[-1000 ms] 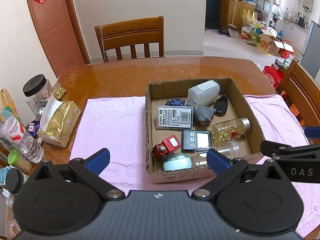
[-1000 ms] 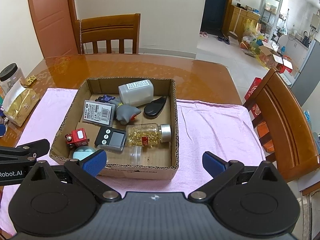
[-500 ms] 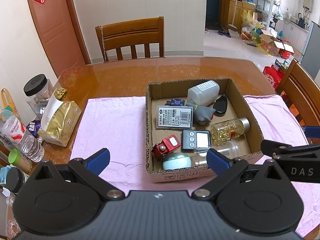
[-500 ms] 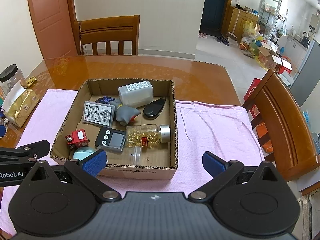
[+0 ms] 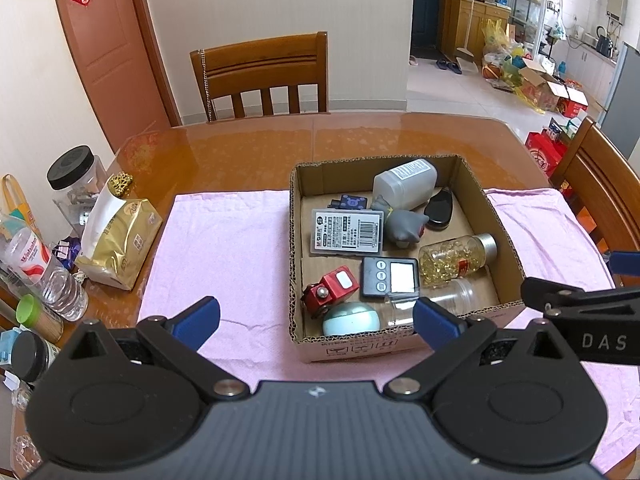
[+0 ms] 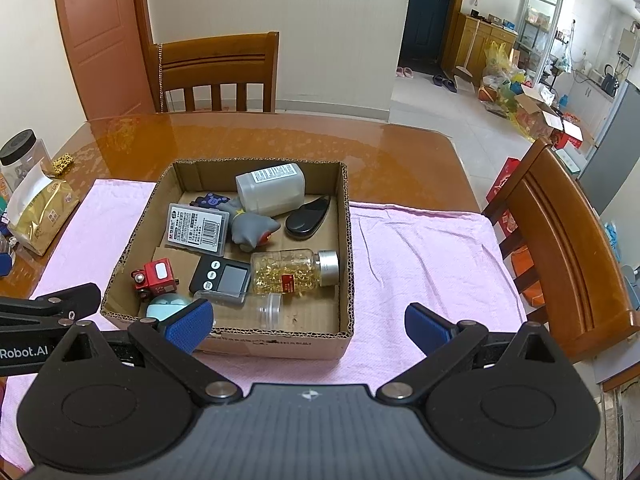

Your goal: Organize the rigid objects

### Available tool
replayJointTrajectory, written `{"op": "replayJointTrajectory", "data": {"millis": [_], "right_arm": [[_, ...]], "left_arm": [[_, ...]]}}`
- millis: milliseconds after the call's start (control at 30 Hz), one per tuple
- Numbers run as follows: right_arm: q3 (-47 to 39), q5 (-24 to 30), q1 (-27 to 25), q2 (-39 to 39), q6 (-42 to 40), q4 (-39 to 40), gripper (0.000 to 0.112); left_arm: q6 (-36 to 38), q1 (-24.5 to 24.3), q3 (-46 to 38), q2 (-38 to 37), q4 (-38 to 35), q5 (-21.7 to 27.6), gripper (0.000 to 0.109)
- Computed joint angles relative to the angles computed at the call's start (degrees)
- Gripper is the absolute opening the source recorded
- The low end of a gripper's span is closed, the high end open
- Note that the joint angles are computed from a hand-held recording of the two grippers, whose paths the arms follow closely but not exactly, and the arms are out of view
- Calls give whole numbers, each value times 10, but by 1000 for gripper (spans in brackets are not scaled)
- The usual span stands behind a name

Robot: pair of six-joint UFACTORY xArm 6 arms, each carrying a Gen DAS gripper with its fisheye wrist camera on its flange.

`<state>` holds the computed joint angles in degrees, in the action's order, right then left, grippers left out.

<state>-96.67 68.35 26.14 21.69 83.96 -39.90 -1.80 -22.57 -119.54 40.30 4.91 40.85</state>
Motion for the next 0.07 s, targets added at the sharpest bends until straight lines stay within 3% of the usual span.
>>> {"op": "replayJointTrajectory", "data": {"millis": [67], "right_arm": [[-2, 1, 0, 1, 0, 0, 103]], "left_arm": [[-2, -1, 4, -3, 1, -2, 102]]}}
